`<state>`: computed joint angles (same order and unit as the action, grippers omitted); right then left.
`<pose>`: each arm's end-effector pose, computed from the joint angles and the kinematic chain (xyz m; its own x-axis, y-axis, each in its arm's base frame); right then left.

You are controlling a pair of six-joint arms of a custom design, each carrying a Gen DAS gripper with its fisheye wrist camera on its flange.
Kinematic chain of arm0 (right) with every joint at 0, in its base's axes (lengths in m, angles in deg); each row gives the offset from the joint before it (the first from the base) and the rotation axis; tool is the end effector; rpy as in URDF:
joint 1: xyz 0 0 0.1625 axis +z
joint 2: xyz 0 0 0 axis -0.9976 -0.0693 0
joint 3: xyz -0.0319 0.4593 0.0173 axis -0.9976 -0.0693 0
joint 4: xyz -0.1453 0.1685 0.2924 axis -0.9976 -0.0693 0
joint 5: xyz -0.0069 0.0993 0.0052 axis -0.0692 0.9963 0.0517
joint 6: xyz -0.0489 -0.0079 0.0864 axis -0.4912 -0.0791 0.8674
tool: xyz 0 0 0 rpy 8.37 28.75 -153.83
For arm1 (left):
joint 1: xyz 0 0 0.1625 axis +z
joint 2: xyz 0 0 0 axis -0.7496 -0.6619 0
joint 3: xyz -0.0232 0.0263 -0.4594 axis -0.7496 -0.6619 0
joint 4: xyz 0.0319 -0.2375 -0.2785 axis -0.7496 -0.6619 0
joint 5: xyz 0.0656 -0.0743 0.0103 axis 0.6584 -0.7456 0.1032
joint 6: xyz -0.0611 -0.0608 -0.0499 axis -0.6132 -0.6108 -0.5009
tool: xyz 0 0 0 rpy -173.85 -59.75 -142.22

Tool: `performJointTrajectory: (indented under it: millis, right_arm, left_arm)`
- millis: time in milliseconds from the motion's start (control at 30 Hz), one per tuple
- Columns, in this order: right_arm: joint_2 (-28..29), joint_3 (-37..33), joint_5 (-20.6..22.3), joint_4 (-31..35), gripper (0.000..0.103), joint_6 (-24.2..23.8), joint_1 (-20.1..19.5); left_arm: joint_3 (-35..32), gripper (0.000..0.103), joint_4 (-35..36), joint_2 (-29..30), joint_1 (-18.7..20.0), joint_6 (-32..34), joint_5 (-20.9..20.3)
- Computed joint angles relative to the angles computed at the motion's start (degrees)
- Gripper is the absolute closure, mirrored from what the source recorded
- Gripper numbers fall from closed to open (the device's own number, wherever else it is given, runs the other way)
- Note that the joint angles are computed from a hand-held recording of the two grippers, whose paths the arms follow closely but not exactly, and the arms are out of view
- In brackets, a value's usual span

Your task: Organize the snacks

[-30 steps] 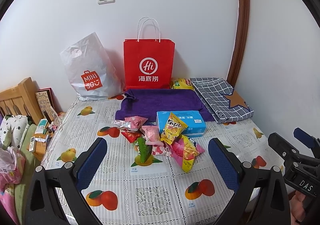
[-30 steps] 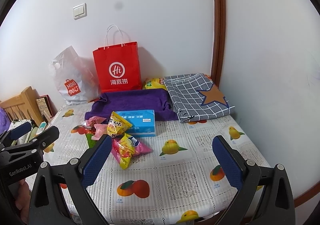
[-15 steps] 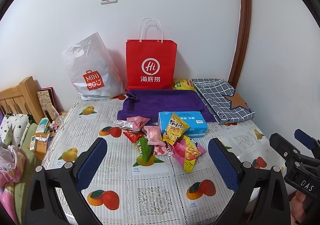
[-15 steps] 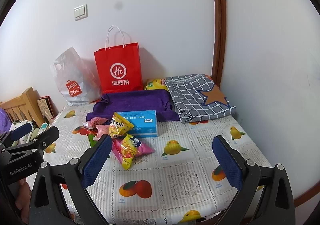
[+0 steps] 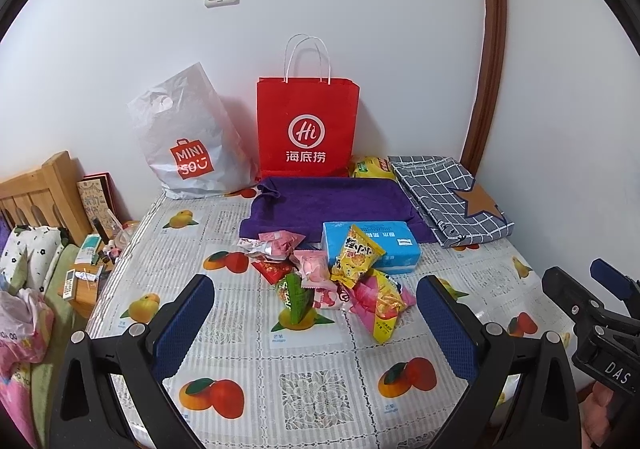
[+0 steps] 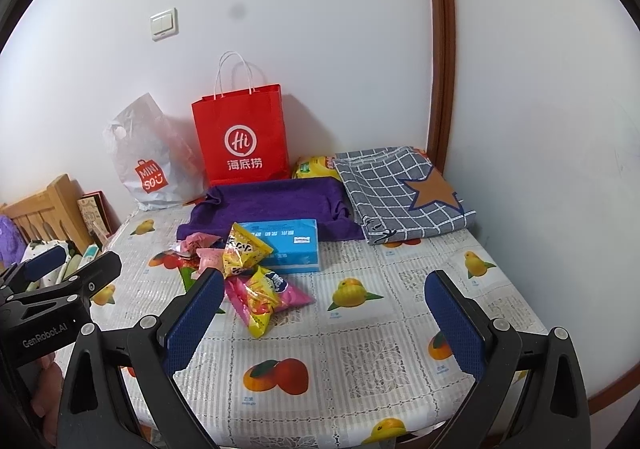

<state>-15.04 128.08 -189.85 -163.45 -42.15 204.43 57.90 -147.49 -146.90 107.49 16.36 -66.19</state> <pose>0.4232 -0.6358 0.0545 -0.7551 -0.1135 0.6457 -0.5993 0.5190 -0.6095 -0.1289 -0.6285 0.4023 -0.7299 -0.1033 -0.6757 0.5062 0.5826 -0.6359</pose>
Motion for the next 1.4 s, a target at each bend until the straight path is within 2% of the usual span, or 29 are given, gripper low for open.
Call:
performJointTrajectory:
  millis: [433,567,733,1033,1267,1400]
  right_arm:
    - [0.8,-0.9,0.7,-0.3,0.004,-0.3,-0.3]
    - [2.1,-2.9,0.8,-0.4,0.004,-1.3,-0.5]
    - [3.1,-5.8,3.2,3.7,0.004,0.0,-1.4]
    - [6.3,-12.6,6.8,11.6,0.004,0.1,-3.2]
    - [9.3,-18.2,6.5,16.6,0.005,1.6,-4.8]
    - [10.6,-21.0,7.5,19.4,0.006,3.0,-6.0]
  left_arm:
    - [-0.8,0.001,0.0,0.4,0.8,0.7,-0.6]
    - [-1.5,0.002,-2.1,1.4,1.5,2.7,-0.1]
    - [-3.6,0.004,-3.6,2.6,3.1,4.3,-1.0]
    - [-10.3,0.004,4.6,5.3,7.3,2.1,-3.2]
    - [-14.4,0.004,8.5,7.3,10.4,0.6,-4.2]
    - [-17.9,0.005,14.0,8.6,12.5,-2.4,-4.2]
